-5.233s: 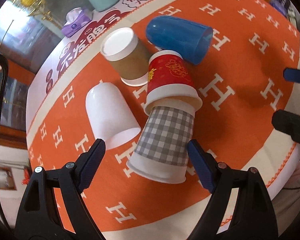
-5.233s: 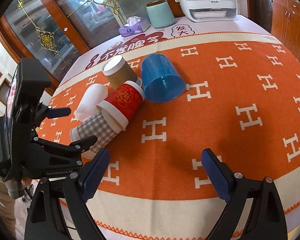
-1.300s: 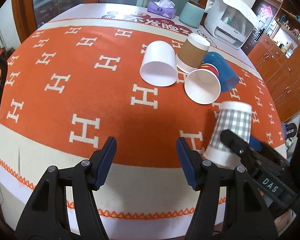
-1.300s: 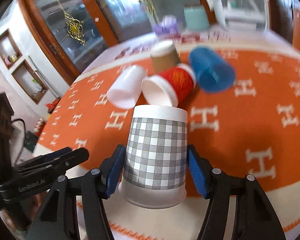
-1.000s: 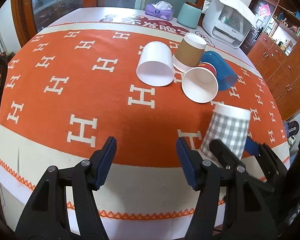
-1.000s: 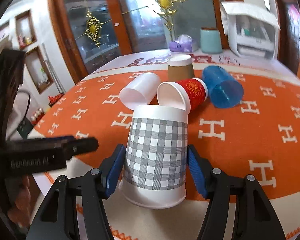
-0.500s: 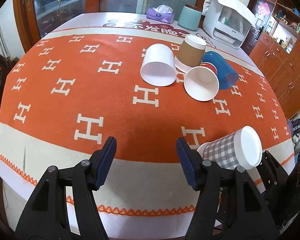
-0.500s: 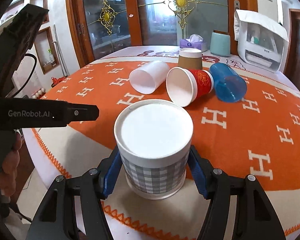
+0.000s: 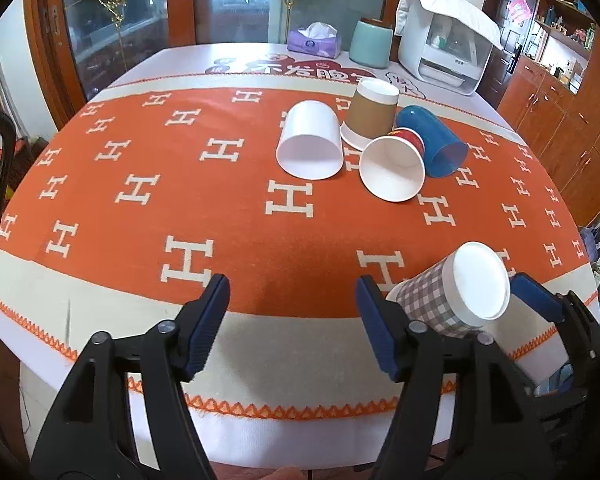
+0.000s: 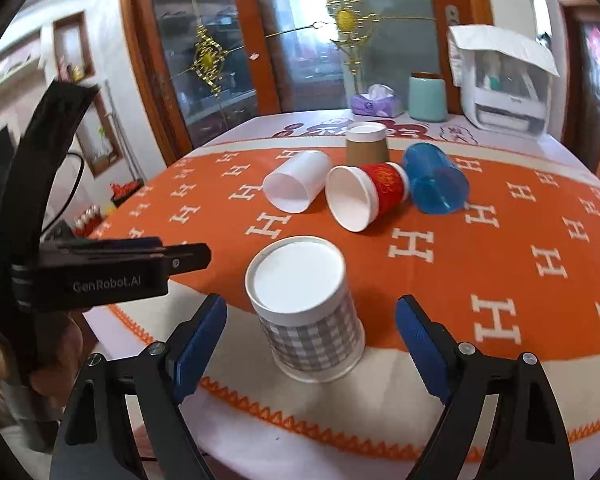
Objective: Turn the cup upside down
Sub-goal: 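Rotate the grey-checked cup with the right gripper and set it down mouth-up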
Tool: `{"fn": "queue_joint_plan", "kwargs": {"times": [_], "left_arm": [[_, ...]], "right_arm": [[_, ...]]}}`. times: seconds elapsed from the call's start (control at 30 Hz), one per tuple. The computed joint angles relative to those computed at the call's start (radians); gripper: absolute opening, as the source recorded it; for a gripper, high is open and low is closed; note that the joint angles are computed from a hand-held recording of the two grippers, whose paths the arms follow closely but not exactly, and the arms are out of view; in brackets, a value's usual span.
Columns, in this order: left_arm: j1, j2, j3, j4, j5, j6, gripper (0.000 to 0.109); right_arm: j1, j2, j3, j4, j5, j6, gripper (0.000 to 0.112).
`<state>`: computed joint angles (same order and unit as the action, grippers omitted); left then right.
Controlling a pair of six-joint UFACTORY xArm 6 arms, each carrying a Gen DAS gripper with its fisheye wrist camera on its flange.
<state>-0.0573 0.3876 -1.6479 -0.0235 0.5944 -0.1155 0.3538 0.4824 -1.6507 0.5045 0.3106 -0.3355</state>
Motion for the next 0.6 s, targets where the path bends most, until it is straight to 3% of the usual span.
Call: {"fn": "queue_joint_plan", "kwargs": {"times": [0.13, 0.33, 0.47, 0.6], "left_arm": [[-0.004, -0.031, 0.037, 0.025, -0.026, -0.016, 0.071], [-0.016, -0.068, 0.074, 0.047, -0.031, -0.025, 0.071], [-0.025, -0.096, 0.098, 0.079, -0.042, -0.042, 0.071], [-0.038, -0.135, 0.125, 0.12, -0.063, -0.064, 0.073]], "right_arm": [[-0.008, -0.067, 0.064, 0.019, -0.017, -0.004, 0.087], [-0.015, -0.159, 0.148, -0.113, -0.037, 0.094, 0.087], [-0.023, -0.208, 0.17, -0.263, -0.013, 0.228, 0.087], [-0.028, -0.242, 0.164, -0.313, 0.022, 0.3, 0.087]]}}
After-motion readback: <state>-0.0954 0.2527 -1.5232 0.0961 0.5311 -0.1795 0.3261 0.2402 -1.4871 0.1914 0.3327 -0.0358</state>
